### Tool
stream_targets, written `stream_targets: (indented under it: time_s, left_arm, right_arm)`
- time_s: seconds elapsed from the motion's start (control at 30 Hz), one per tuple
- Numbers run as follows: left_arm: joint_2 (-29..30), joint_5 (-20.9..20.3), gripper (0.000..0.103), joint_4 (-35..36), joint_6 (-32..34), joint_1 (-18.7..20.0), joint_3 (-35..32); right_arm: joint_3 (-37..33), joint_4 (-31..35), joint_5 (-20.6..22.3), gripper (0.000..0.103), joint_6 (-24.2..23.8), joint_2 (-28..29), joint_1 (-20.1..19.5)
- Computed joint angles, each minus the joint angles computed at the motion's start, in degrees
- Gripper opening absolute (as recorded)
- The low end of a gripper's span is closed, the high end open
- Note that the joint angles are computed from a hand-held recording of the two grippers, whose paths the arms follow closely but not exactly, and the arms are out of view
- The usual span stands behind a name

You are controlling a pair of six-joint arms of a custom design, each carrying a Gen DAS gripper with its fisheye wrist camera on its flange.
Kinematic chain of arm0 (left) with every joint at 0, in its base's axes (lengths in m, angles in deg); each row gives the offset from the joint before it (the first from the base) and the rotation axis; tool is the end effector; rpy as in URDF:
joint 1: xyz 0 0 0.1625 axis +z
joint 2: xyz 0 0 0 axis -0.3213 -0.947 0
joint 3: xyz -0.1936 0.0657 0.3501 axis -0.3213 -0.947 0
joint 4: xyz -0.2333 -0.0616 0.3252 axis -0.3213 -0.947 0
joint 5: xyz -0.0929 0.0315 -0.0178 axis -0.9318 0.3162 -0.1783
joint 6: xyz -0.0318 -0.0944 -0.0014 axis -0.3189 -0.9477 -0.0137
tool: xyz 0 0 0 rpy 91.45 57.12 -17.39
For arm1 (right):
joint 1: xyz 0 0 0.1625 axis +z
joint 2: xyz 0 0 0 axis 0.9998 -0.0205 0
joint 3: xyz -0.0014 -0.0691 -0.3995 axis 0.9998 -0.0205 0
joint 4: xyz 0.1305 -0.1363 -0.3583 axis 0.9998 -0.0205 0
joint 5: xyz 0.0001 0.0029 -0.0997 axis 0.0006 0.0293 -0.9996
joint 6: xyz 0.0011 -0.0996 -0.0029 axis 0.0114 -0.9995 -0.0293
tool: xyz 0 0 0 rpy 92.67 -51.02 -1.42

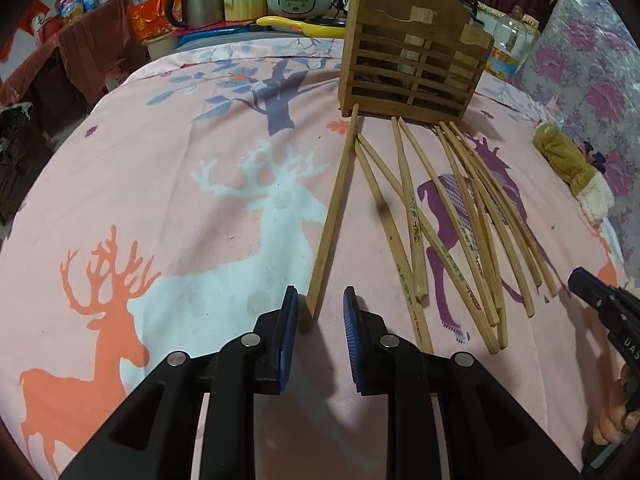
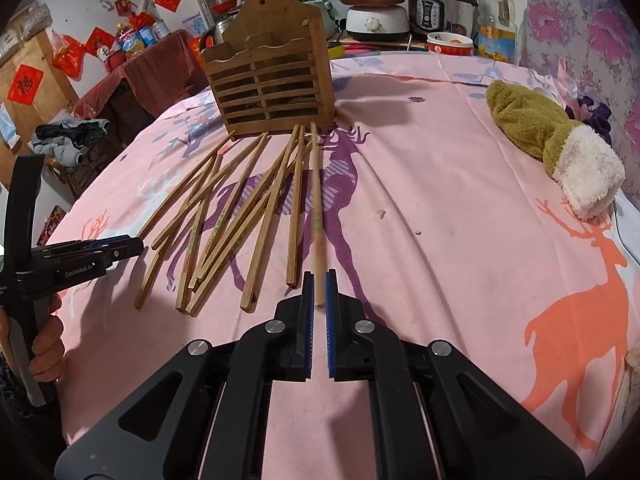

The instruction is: Organize utensils

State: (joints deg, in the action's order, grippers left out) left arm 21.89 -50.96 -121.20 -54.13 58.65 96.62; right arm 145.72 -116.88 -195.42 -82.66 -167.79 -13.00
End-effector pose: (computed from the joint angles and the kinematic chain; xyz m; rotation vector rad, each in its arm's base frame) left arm -0.3340 -0.5335 -0.0116 0.4631 2.4750 -0.4443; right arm -0.0005 -0.4258 0.2944 0.2098 -2.4237 0.8352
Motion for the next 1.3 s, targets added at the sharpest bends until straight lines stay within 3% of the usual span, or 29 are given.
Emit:
stream_targets:
  time_s: [0.07, 0.13, 0.17, 0.23, 0.4, 0.6, 0.8, 0.93, 0.97, 1.07, 1.2, 1.3]
  left_arm:
    - [0.12, 0.52, 0.020, 0.22, 0.18, -0.17, 0.05]
    - [0.62, 2.92, 0.008, 1.56, 0.11, -0.99, 0.01]
    - [0.62, 2.92, 0.007, 1.36, 0.41, -1.24, 0.18]
    - [0.26, 2.38, 0.006, -0.65, 1.77, -1.63, 1.04]
    - [-0.61, 3.88, 0.006, -5.75, 3.49, -2.60, 2.91]
    - [-0.85, 3.16, 0.006, -6.25, 3.16, -2.35, 2.83]
    - [-0.74, 3.16, 0.006, -6.15, 3.12, -2.45, 2.78]
    - [-0.55, 2.81, 0.006, -5.57, 3.06, -2.32, 2.47]
    - [-0.53, 2.75, 0.006, -5.38, 3.00, -2.31, 2.44]
    - [-0.82, 2.66, 0.006, -5.87, 2.82, -2.25, 2.76]
    - [-2.58, 1.28, 0.006, -9.78, 3.26, -2.59, 5.03]
    - [-3.68, 3.43, 0.006, -10.43, 3.87, -4.28, 6.53]
  right_arm:
    - [-0.06, 0.12, -0.09, 0.006, 0.01, -0.03, -0.01]
    - [-0.09, 0.24, -0.10, 0.006, 0.07, -0.07, -0.06]
    - [-0.14, 0.37, -0.12, 0.006, 0.11, -0.02, -0.07]
    - [-0.32, 1.68, 0.27, 0.011, 0.01, -0.25, -0.18]
    - [-0.39, 3.16, 0.82, 0.011, -0.23, -0.35, -0.21]
    - [-1.08, 4.75, -0.95, 0.012, 0.27, 0.65, 0.06]
    - [-2.21, 5.69, -2.87, 0.023, 0.97, 2.34, 0.29]
    - [-2.12, 3.49, -3.71, 0.020, 0.10, 3.33, 0.64]
    - [-2.01, 2.50, -4.10, 0.006, -0.25, 3.68, 0.78]
    - [-1.33, 0.07, -4.09, 0.007, -1.46, 3.62, 1.07]
    - [0.92, -3.28, 0.52, 0.007, -2.11, 0.25, 0.54]
    - [2.24, -6.38, 2.84, 0.007, -2.71, -1.77, 1.02]
